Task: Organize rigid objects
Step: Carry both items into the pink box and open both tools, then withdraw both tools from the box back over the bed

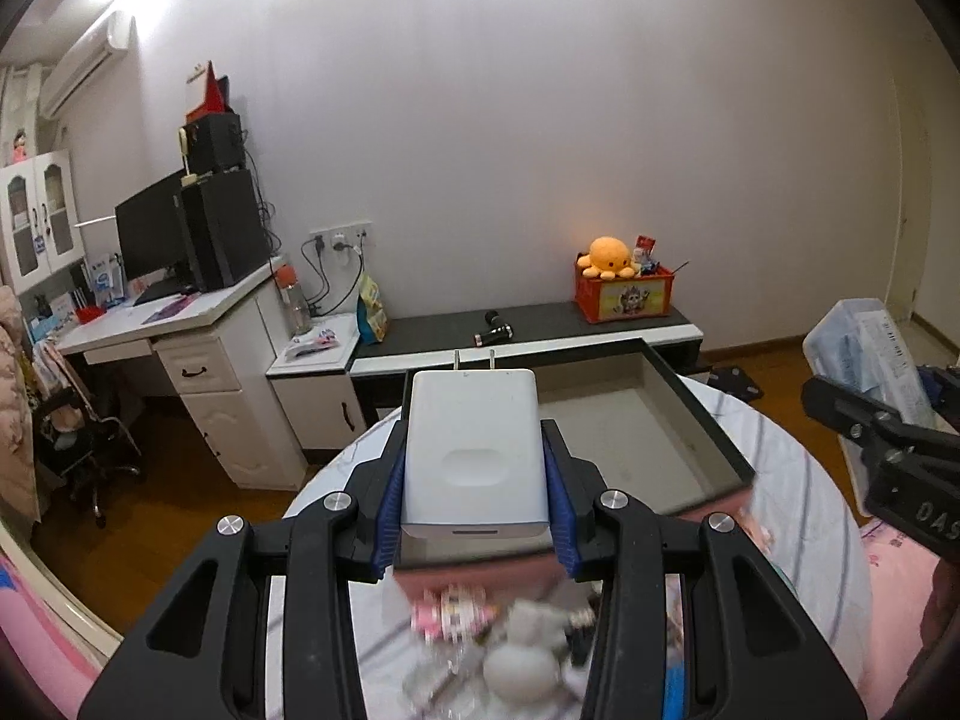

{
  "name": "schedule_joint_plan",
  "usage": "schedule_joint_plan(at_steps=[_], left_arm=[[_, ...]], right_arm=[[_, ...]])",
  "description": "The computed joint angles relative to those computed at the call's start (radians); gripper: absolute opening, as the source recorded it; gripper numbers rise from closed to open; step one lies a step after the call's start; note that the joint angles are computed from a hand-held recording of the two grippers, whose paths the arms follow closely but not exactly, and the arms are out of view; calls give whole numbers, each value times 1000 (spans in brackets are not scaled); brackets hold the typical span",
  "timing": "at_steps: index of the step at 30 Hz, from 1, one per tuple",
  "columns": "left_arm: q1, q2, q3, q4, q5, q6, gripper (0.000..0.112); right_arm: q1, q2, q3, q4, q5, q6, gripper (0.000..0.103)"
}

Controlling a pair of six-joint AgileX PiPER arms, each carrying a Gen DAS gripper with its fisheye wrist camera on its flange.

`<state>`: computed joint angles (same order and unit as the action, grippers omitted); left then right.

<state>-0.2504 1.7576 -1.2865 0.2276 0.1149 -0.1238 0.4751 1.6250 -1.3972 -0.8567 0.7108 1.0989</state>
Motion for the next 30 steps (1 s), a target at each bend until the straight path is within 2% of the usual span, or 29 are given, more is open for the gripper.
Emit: schedule_joint_plan(at_steps=[4,10,16,18,20,22,23,24,25,26,27,30], left_arm=[[3,159,-230,-174,129,176,40],[7,429,-622,-195,379,194,41],[4,709,-1053,-207,674,201,41],[2,771,-1146,-196,738,193,41],[1,796,-1181,-174,759,169,41],[10,812,-1210,-172,777,145,54],[17,809,-1204,-185,777,138,77],[24,787,-1158,-199,750,141,93],[29,758,-1097,-212,703,151,95],[31,734,-1044,-215,663,161,95],[28,722,-1021,-192,653,156,95],[21,724,-1012,-153,653,139,95]], right_arm=[[-85,140,-156,154,-36,-179,63],[-170,366,-416,406,12,-462,63],[-209,523,-578,551,92,-622,63],[-218,554,-606,586,112,-651,63],[-225,569,-617,618,124,-684,64],[-231,589,-649,654,161,-726,64],[-235,593,-655,676,169,-741,64],[-241,598,-660,701,175,-752,66],[-241,602,-663,706,182,-749,68],[-243,610,-671,704,192,-735,75],[-243,618,-683,696,204,-722,80],[-244,621,-685,683,217,-708,80]])
